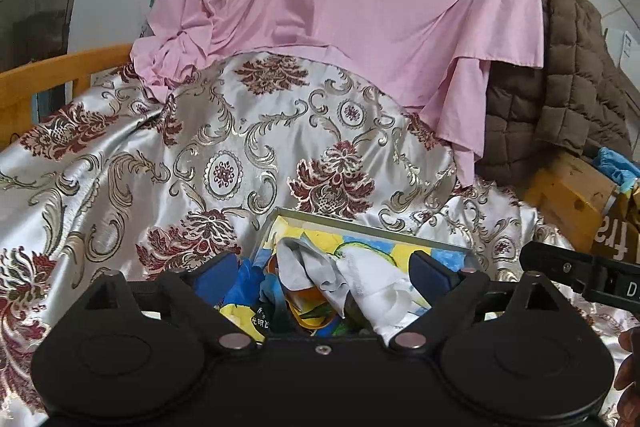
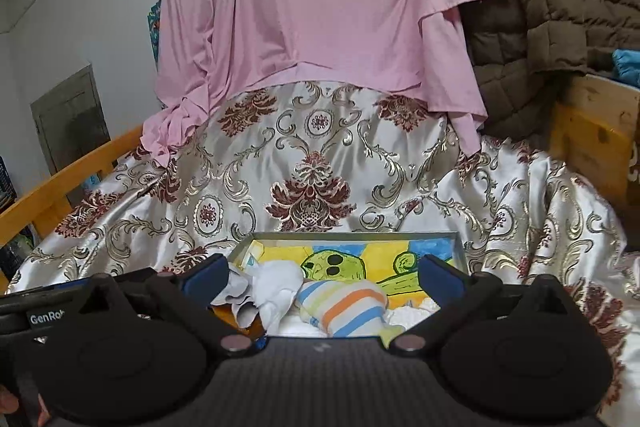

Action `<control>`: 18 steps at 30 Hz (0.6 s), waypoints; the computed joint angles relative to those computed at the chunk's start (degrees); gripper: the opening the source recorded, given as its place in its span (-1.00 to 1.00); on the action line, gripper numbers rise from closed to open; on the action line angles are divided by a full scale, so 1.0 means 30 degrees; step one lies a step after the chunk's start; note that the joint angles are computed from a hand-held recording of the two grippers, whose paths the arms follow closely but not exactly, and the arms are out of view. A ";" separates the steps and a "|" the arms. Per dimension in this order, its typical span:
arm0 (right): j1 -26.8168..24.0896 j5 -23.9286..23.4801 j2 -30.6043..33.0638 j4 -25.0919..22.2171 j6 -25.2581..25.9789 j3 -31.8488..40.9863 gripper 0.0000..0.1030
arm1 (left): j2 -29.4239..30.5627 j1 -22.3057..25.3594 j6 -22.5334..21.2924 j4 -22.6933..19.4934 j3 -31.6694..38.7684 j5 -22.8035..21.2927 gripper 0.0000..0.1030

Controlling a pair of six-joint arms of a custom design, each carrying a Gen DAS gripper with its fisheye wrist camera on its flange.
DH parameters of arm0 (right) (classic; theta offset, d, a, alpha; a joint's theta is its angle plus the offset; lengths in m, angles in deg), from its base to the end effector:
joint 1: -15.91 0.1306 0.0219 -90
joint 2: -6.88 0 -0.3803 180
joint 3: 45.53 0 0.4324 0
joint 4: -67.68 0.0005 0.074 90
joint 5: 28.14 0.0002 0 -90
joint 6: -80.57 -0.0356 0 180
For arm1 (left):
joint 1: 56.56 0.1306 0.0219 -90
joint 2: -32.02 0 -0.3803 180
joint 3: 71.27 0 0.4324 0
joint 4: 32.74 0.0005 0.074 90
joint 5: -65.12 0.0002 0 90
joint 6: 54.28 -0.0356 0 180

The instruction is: Organize soft objects

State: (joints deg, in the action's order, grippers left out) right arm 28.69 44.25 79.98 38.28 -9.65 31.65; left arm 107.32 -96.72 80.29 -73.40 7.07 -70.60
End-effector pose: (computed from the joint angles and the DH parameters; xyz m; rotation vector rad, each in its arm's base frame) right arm 0.4270 0.1074 0.4789 -0.4158 1.9763 0.4534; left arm 0.3488 -0.2617 0.4609 -0.4838 1.9522 -0.0392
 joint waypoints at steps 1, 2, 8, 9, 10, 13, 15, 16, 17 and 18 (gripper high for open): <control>0.0002 0.0048 -0.0257 -0.0029 0.0039 -0.0119 0.99 | -0.0105 -0.0171 -0.0099 -0.0059 -0.0002 -0.0194 0.83; 0.0027 0.0116 -0.0442 -0.0045 0.0089 -0.0200 0.99 | -0.0199 -0.0324 -0.0192 -0.0117 -0.0006 -0.0386 0.84; 0.0171 0.0502 -0.1479 -0.0245 0.0498 -0.0663 0.99 | -0.0863 -0.1061 0.0095 -0.0482 -0.0216 -0.1202 0.88; 0.0201 0.0569 -0.1641 -0.0285 0.0539 -0.0734 0.99 | -0.0940 -0.1155 0.0204 -0.0563 -0.0251 -0.1336 0.88; 0.0210 0.0586 -0.1776 -0.0306 0.0589 -0.0810 0.99 | -0.1034 -0.1276 0.0327 -0.0681 -0.0295 -0.1512 0.88; 0.0324 0.0825 -0.2301 -0.0316 0.0791 -0.1097 0.99 | -0.1302 -0.1764 0.0591 -0.0902 -0.0514 -0.2652 0.89; 0.0401 0.0937 -0.2686 -0.0357 0.0938 -0.1340 0.99 | -0.1409 -0.2084 0.0947 -0.1379 -0.0587 -0.3381 0.89; 0.0454 0.1000 -0.2879 -0.0420 0.0988 -0.1458 0.99 | -0.1455 -0.2285 0.1135 -0.1700 -0.0615 -0.3742 0.89; 0.0508 0.1055 -0.3056 -0.0535 0.1050 -0.1554 0.99 | -0.1500 -0.2474 0.1287 -0.1957 -0.0646 -0.4069 0.89; 0.0570 0.1132 -0.3250 -0.0626 0.1099 -0.1666 0.99 | -0.1550 -0.2664 0.1465 -0.2170 -0.0698 -0.4378 0.89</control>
State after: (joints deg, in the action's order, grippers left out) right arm 30.40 47.64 70.23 36.40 -6.35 26.65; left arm 102.67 -104.71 84.68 -79.91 4.98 -83.74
